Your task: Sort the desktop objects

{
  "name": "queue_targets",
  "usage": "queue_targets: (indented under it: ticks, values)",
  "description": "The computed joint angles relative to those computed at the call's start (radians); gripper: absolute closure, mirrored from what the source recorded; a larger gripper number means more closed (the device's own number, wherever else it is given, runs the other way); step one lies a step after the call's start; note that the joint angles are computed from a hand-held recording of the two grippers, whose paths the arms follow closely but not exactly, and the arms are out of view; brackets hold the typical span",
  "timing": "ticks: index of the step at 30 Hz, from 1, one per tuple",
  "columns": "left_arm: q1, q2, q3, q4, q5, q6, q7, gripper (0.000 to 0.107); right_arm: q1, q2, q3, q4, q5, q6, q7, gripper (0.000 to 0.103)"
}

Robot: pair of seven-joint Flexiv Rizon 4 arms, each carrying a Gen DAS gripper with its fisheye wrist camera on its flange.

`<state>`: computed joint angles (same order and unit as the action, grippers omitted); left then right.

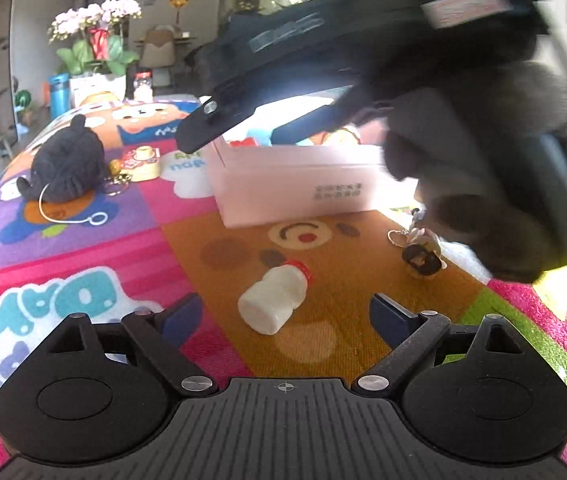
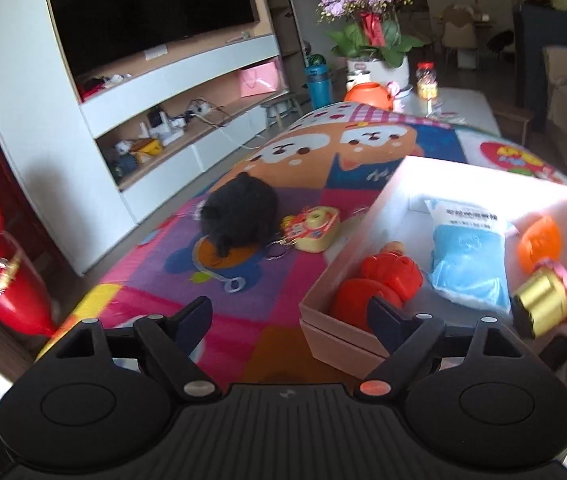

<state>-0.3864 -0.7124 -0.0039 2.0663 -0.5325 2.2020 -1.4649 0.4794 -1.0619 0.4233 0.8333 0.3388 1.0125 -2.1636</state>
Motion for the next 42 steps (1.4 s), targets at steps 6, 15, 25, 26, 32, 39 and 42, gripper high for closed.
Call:
queue_targets:
  ticks: [6,15,25,26,32,39,42]
  values:
    - [-0.013,-0.001,0.009,-0.002,-0.020,-0.004,0.006,0.012,-0.087,0.097,0.061,0.151,0.080,0.001,-0.080,0.017]
    - [-0.047,0.003,0.031,-0.013,-0.100,-0.055,0.022,0.010,-0.043,0.200,-0.100,0.445,0.072,0.538,-0.115,0.016]
    - [-0.090,-0.009,0.041,-0.016,-0.177,-0.013,0.079,0.010,-0.024,-0.010,-0.219,0.104,0.030,0.425,0.297,0.009]
    - [-0.086,-0.007,0.036,-0.015,-0.178,-0.014,0.077,0.010,-0.056,-0.031,-0.161,0.057,0.024,0.361,0.297,0.009]
    - [-0.063,-0.002,0.020,-0.010,-0.161,-0.019,0.062,0.010,-0.112,-0.044,0.015,0.054,-0.010,0.328,0.226,0.003]
    - [-0.075,-0.002,0.032,-0.012,-0.172,-0.027,0.053,0.010,-0.154,0.008,0.148,0.198,-0.051,0.410,0.028,0.002]
    - [-0.094,-0.007,0.041,-0.014,-0.198,-0.013,0.064,0.010,-0.152,0.042,0.133,0.291,-0.101,0.531,-0.015,0.002]
